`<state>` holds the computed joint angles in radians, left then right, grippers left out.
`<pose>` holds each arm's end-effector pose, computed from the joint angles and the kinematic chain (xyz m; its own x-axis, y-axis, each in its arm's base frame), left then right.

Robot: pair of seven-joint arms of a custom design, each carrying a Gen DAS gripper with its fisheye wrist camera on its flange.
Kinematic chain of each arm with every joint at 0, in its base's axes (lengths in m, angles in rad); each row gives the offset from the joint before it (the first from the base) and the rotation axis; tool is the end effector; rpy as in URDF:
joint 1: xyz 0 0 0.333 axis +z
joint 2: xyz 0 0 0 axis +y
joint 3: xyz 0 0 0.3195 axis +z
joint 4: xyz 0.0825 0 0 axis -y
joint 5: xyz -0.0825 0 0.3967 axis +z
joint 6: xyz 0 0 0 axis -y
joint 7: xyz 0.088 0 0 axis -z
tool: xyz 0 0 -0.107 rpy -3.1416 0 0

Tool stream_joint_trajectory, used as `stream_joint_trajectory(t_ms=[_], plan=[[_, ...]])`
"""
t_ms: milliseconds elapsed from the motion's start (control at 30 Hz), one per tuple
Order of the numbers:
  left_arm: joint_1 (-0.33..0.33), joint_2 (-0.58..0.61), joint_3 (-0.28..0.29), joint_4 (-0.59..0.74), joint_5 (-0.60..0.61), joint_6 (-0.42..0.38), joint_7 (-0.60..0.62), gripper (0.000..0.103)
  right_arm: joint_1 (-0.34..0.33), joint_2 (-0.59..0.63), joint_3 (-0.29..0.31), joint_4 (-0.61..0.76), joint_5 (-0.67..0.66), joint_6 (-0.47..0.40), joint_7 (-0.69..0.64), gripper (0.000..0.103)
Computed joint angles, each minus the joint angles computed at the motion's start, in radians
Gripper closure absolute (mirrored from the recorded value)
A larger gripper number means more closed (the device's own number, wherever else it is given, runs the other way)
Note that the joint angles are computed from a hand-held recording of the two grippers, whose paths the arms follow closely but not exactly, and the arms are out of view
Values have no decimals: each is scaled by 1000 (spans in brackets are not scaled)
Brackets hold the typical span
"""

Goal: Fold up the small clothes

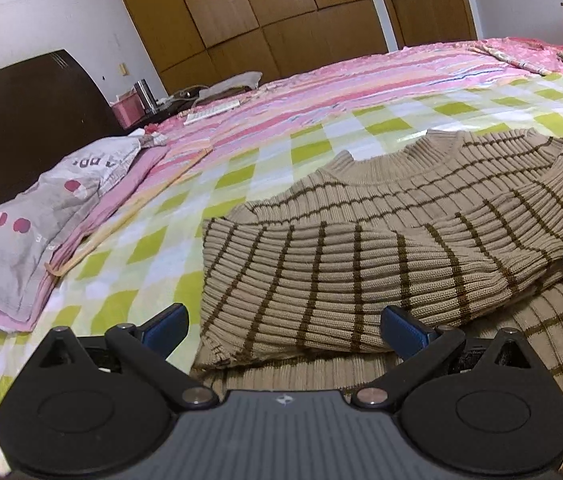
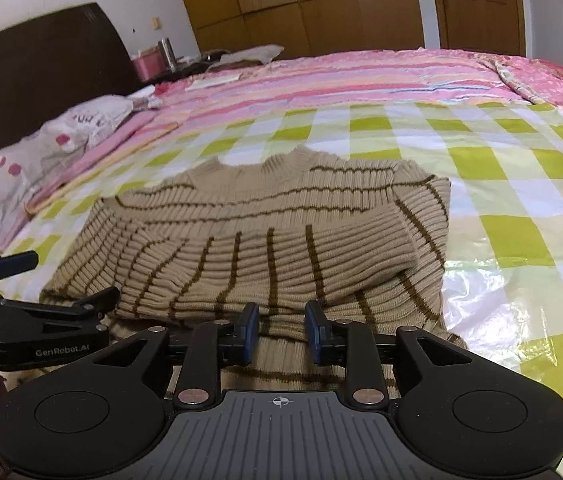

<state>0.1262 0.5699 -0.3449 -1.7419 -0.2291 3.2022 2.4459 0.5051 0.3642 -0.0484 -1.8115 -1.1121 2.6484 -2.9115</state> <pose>0.7208 -0.0938 0.3651 -0.4987 -0.8012 -0.3307 -0.4062 0.5530 -0.7274 0.6007 0.3252 0.3768 -0.3393 -0.9176 -0.2072 -0.5856 0.3784 -0.7169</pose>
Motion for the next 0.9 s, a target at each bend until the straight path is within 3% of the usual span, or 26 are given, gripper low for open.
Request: stream_joint_trajectory(t_ms=[267,400,767,833,900], plan=[[-3,-4,6,-5,4,-4,3,0,-2,-4,1,-8,4,10,3,76],[25,-5,-26,-9,0,0,12,0,6,-10,-3,-8,-15,4,27,76],[168,31,-210,33,-28,15,63,0,0,-26,-9,2,-103,-73,109,71],[134,38,-172,53,-27,10,51,0,-8,-39,-7,-19,-108,-98,140,70],[55,42,-78,80,-26,-17,21,0,-23,-45,2,-37,-80,-124,142,70]])
